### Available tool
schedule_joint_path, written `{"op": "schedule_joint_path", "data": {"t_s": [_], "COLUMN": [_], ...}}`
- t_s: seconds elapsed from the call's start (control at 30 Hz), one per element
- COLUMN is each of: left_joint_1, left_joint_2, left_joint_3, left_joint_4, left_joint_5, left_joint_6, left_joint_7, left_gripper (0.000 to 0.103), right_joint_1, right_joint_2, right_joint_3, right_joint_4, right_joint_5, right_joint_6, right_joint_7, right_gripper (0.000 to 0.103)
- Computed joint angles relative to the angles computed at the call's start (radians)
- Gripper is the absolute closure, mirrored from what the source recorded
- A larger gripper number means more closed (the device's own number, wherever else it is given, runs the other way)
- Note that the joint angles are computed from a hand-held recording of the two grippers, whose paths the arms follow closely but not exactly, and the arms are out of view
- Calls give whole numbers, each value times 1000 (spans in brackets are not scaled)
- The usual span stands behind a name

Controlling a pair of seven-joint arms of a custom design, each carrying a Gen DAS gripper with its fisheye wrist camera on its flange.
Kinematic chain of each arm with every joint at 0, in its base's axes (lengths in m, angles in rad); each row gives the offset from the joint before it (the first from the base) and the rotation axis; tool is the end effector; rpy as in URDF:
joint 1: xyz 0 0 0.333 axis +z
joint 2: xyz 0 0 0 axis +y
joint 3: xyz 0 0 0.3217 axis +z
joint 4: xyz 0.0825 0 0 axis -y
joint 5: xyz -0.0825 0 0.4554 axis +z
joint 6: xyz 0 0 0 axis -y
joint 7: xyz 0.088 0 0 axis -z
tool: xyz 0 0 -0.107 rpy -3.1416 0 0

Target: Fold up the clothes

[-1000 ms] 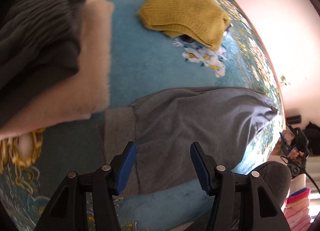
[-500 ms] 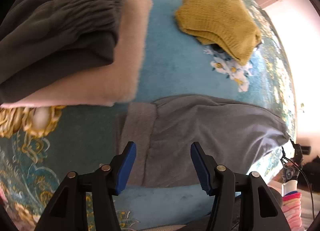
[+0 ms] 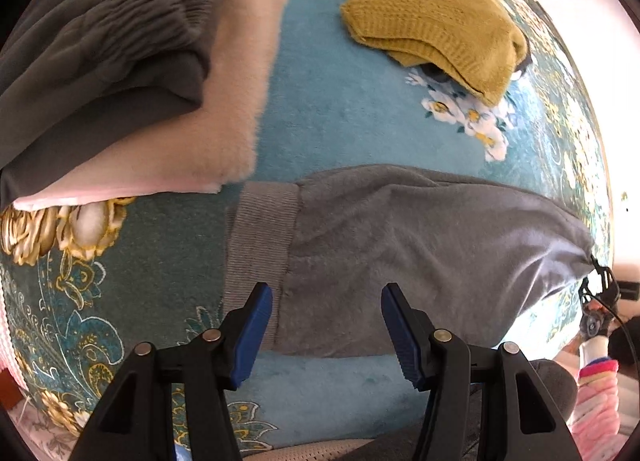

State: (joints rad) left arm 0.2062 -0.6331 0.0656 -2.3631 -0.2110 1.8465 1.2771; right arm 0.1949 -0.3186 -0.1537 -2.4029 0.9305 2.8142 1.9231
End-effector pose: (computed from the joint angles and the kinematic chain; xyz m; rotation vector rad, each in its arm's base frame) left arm 0.4266 0.1049 0.5561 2.6726 -1.4081 0.3833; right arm 0.5441 -0.0193 0.4703 -0.5140 2.1910 0.2106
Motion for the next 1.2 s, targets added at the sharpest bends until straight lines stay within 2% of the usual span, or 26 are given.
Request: {"op": "schedule_joint_path", "data": {"t_s": [0.07, 0.23, 0.3, 0.57, 0.7, 0.83, 0.93, 1.03, 1.13, 1.2], "left_joint_1": [-1, 13, 18, 32, 41, 50, 60, 75, 89, 98], "left_joint_2": [-11, -41, -49, -97, -107, -124, -143, -164, -178, -184], "left_joint_3": [3, 26, 38, 75, 85, 100, 106, 113, 121, 122], "left_joint_4": [-5, -31, -42, -82, -95, -105, -119, -143, -164, -174], "left_joint_5": [-4, -26, -46, -108, -119, -144, -150, -155, -160, -161], "left_joint_6": [2, 15, 20, 49, 53, 62, 71, 72, 66, 63], "left_joint_7": [5, 6, 7, 63, 85, 112, 128, 129, 126, 122], "left_gripper": [42, 42, 42, 42, 42, 42, 42, 42, 42, 42], "right_joint_1": [-31, -80, -76, 67, 183, 229, 263, 280, 287, 295], "right_joint_2": [-5, -47, -67, -106, -71, 18, 95, 168, 223, 254], "right_joint_3": [33, 100, 121, 186, 205, 264, 283, 303, 320, 323], "right_joint_4": [7, 27, 48, 166, 217, 302, 379, 476, 552, 593], "right_joint_5": [-96, -358, -448, -624, -582, -617, -615, -650, -694, -667], "right_joint_6": [-10, -34, -43, -115, -141, -267, -368, -520, -622, -682], "right_joint_7": [56, 164, 176, 79, 6, 18, -14, -52, -87, -130], "right_gripper": [81, 83, 83, 83, 83, 83, 84, 84, 84, 84]}}
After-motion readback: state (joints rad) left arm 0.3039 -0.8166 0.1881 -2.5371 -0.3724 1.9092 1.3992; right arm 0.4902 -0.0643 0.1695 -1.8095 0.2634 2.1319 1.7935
